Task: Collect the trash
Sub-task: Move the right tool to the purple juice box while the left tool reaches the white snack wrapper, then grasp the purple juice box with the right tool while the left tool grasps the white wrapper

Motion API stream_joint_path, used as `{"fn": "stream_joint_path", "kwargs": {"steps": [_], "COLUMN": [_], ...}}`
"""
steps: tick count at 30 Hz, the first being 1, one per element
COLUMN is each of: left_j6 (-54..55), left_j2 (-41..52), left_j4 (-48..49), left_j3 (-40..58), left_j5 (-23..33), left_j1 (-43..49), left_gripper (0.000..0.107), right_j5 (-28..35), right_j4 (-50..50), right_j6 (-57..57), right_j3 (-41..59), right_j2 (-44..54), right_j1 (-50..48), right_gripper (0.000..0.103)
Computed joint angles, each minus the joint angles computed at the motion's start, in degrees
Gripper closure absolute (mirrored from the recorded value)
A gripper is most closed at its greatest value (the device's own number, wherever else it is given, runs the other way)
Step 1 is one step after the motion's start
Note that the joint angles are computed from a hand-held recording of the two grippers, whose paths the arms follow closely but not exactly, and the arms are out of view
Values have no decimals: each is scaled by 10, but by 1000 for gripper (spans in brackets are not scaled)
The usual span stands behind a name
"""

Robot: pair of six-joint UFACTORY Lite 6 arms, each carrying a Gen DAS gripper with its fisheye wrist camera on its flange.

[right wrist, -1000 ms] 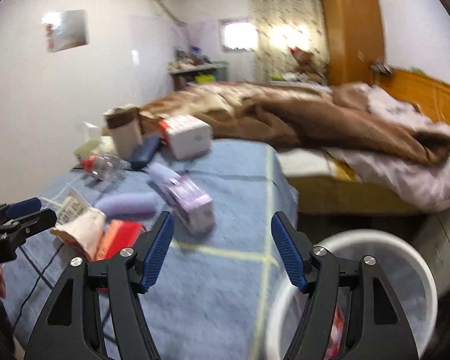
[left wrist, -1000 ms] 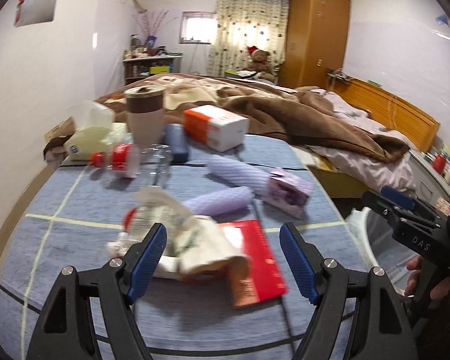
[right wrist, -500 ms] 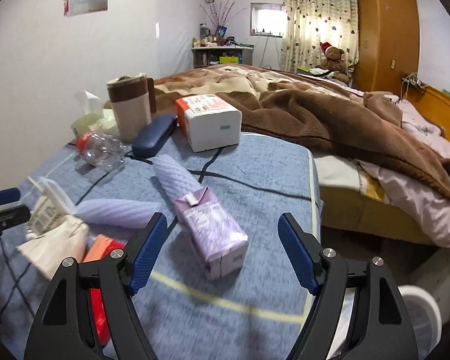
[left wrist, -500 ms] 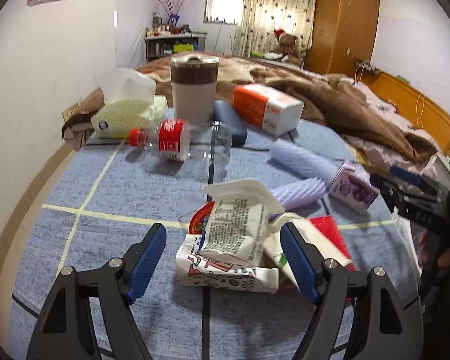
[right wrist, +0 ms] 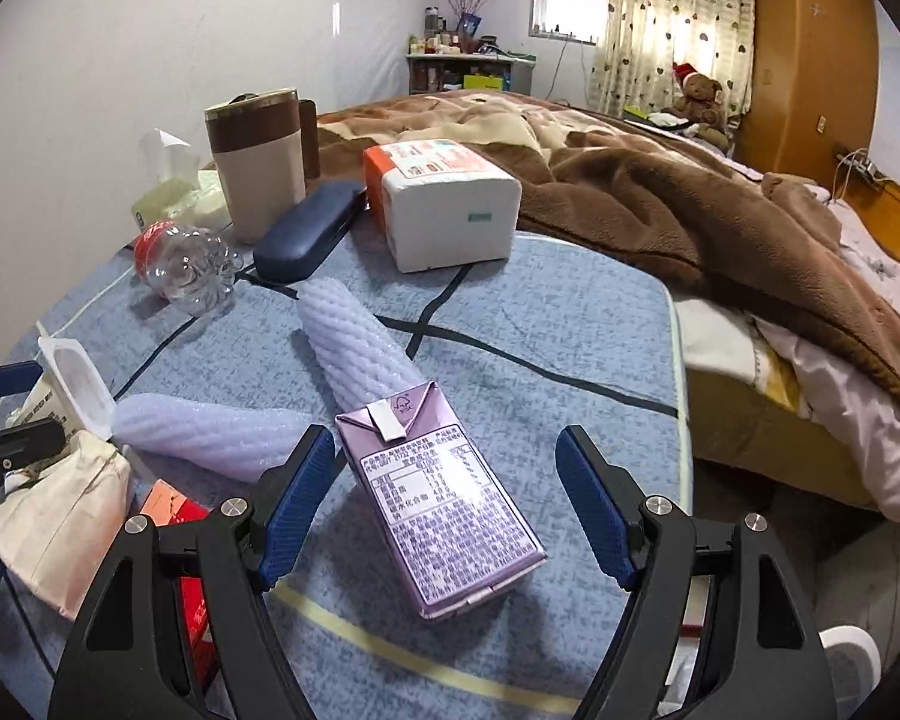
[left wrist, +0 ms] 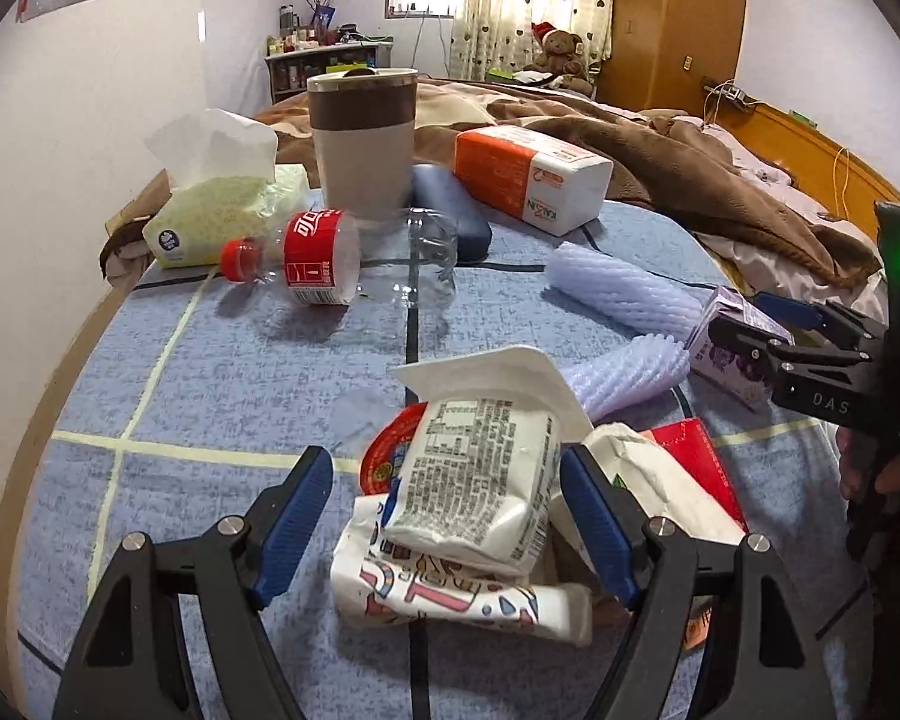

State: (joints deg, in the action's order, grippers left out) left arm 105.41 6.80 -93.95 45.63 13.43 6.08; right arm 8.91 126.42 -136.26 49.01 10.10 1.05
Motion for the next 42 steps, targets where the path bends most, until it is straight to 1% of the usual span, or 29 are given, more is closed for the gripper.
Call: {"fn": "stream_joint_path", "kwargs": {"steps": [4,6,8,9,11,13,15,16,18,20,23,27,29,32,34,42], "left_j6": [-11,-23,-51,-54,-42,-44,-23,-10,1,8,19,23,23,10,0,-71], "left_j2": [13,16,21,20,18,16,9,7,5,-1,-13,-30,-41,-66,-85,-183], "left_j4": [10,23,48,50,39,41,17,2,-13,-22,-36,-43,-46,-35,-25,41], "left_j3": [11,13,18,18,16,14,8,5,3,-2,-10,-22,-30,-45,-55,-106], "left_j5": [0,5,17,17,10,7,5,5,5,9,8,7,9,14,14,18], "left_j1": [-2,-1,3,3,-2,-4,-5,-4,-4,-1,-3,-6,-6,-3,-2,-8], "left_gripper": [27,33,38,42,42,42,42,42,42,43,43,43,43,43,43,43], "right_j5": [4,4,-2,-2,-1,-5,-2,-2,-4,2,4,10,9,18,19,34], "right_j4": [-40,-58,-33,-30,-30,-63,-69,-78,-59,-62,-76,-60,-35,-76,-81,-167], "right_j6": [39,55,28,25,28,63,66,73,53,55,75,68,51,99,107,206], "right_j3": [5,9,10,9,8,10,5,3,-1,-6,-11,-26,-34,-50,-61,-117], "right_j2": [6,10,12,12,14,16,13,12,9,6,-1,-15,-25,-51,-70,-157], "right_j1": [-3,-2,2,3,3,5,3,4,6,3,1,-1,1,-7,-8,-20], "right_gripper": [25,25,27,35,43,44,55,56,61,64,64,64,64,65,65,65]}}
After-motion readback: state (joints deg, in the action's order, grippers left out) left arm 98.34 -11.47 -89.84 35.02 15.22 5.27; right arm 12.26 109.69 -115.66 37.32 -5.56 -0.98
